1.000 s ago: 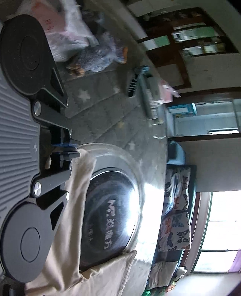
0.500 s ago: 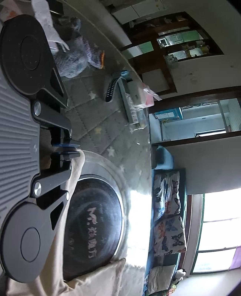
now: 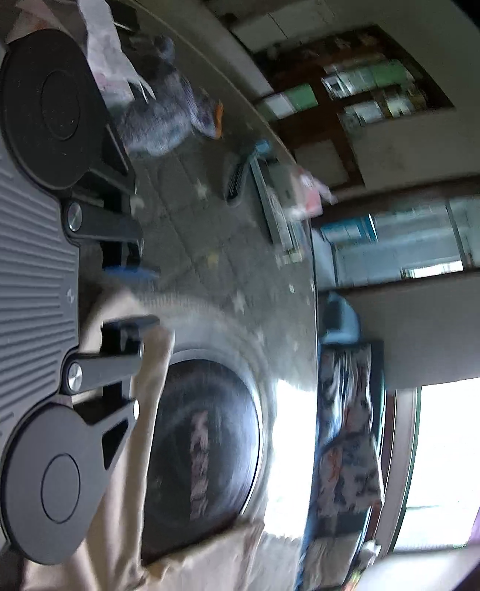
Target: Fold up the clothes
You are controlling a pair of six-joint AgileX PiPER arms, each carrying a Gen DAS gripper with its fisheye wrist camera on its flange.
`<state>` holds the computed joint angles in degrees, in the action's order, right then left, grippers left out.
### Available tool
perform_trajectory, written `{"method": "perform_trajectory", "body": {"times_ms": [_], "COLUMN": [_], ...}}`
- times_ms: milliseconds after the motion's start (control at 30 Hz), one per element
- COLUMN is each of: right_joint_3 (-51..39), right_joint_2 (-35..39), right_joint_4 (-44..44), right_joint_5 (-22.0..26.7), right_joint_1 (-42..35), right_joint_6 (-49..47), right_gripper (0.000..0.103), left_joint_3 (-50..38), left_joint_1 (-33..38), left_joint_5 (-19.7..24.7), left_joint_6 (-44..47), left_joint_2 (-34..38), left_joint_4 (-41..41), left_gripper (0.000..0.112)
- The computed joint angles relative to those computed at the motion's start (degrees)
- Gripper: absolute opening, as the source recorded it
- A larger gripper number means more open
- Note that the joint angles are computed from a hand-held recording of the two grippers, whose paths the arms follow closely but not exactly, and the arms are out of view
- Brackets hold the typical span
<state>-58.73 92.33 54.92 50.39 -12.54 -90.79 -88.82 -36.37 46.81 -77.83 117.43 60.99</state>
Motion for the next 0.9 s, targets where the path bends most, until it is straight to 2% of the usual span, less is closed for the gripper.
{"method": "perform_trajectory", "body": {"times_ms": [167, 300, 467, 667, 900], "right_joint_3": [-0.7, 0.9, 0.6, -0.1, -3.6], "right_joint_2": [1.6, 1.0, 1.0, 0.8, 3.8], "right_joint_4": [-3.0, -3.2, -2.0, -0.8, 0.3], "right_joint_5": [0.4, 0.6, 1.0, 0.8, -1.1], "right_joint_1": [-0.8, -1.7, -3.2, -2.2, 4.0], "right_joint_6": [3.5, 1.9, 2.1, 2.1, 2.1], "right_gripper": [0.057, 0.057, 0.058, 0.058, 0.058], "left_joint_3": [-4.7, -6.4, -3.6, -3.4, -4.6], "left_joint_1": [-0.9, -1.1, -4.1, -5.7, -2.4], "left_joint_5": [0.6, 2.1, -2.2, -3.5, 0.4], "left_joint_6": [4.7, 6.3, 4.7, 5.7, 6.7], "left_joint_2": [4.0, 4.7, 2.7, 4.1, 4.9], "left_joint_4": [-2.5, -5.1, -3.8, -3.5, -3.3], "left_gripper": [0.034, 0.034, 0.034, 0.036, 0.036]}}
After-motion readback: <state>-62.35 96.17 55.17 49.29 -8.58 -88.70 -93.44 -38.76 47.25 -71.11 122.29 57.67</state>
